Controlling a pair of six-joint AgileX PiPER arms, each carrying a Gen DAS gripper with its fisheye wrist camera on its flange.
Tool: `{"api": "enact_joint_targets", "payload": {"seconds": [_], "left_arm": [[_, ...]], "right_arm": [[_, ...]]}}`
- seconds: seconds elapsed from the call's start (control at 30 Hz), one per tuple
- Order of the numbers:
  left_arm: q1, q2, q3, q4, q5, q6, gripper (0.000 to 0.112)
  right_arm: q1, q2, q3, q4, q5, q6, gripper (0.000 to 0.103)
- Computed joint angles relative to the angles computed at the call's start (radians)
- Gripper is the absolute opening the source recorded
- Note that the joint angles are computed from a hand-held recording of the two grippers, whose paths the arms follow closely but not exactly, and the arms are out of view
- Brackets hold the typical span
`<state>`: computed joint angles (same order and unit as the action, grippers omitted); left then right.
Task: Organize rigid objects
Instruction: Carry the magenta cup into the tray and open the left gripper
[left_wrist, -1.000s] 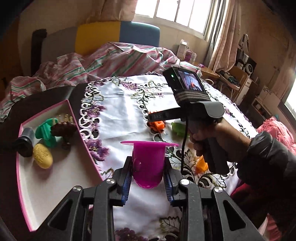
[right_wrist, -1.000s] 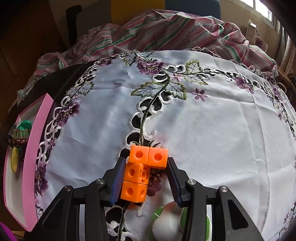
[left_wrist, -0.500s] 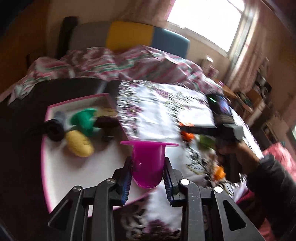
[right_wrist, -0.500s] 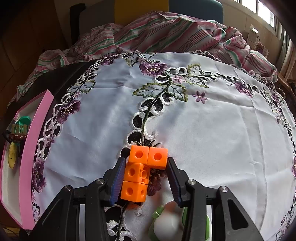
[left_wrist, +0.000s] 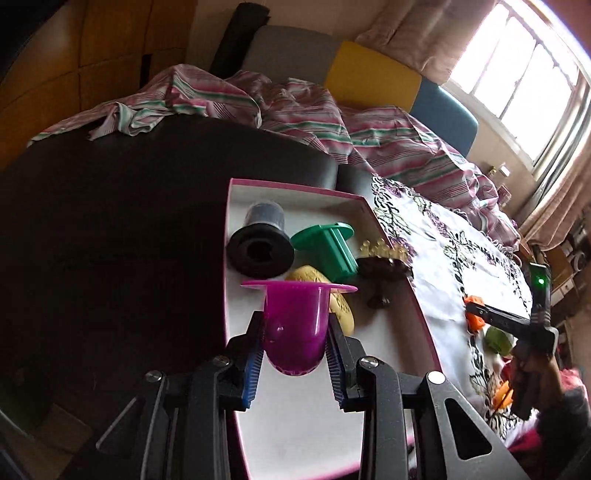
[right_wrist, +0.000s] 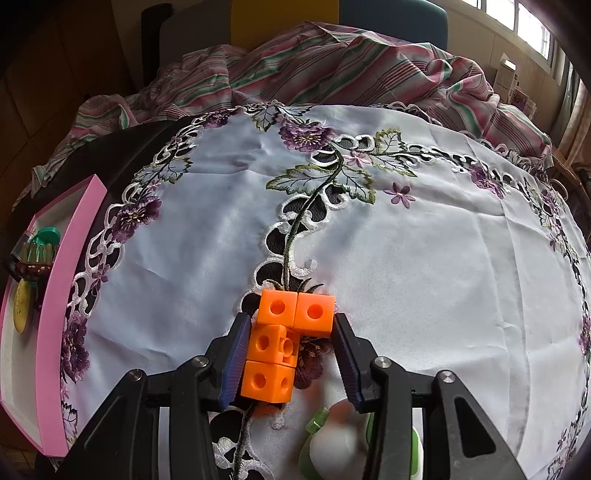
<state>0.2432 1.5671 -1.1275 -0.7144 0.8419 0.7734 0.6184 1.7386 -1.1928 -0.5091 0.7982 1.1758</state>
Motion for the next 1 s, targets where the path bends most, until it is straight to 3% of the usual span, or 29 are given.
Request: {"api": "enact_joint_targets", "payload": {"seconds": [0.3, 0.5, 0.73, 1.0], "left_arm": [[-0.057, 0.13, -0.097, 0.096, -0.055, -0.149, 0.032], [-0.06, 0.138, -0.082, 0.124, -0.098, -0.157, 0.034], [-0.05, 0.073, -0.023, 0.12, -0.136, -0.132, 0.036], [-0.067, -0.097, 0.103, 0.18, -0.188, -0.139, 0.038]], "right_arm": [[0.004, 0.008, -0.009, 0.003, 0.013, -0.008, 0.045], [0.003, 0.012, -0.014, 0.007, 0.014, -0.015, 0.043], [0.003, 0.013, -0.014, 0.008, 0.015, -0.018, 0.042], [0.004, 0.012, -0.016, 0.011, 0.02, -0.025, 0.042]]}}
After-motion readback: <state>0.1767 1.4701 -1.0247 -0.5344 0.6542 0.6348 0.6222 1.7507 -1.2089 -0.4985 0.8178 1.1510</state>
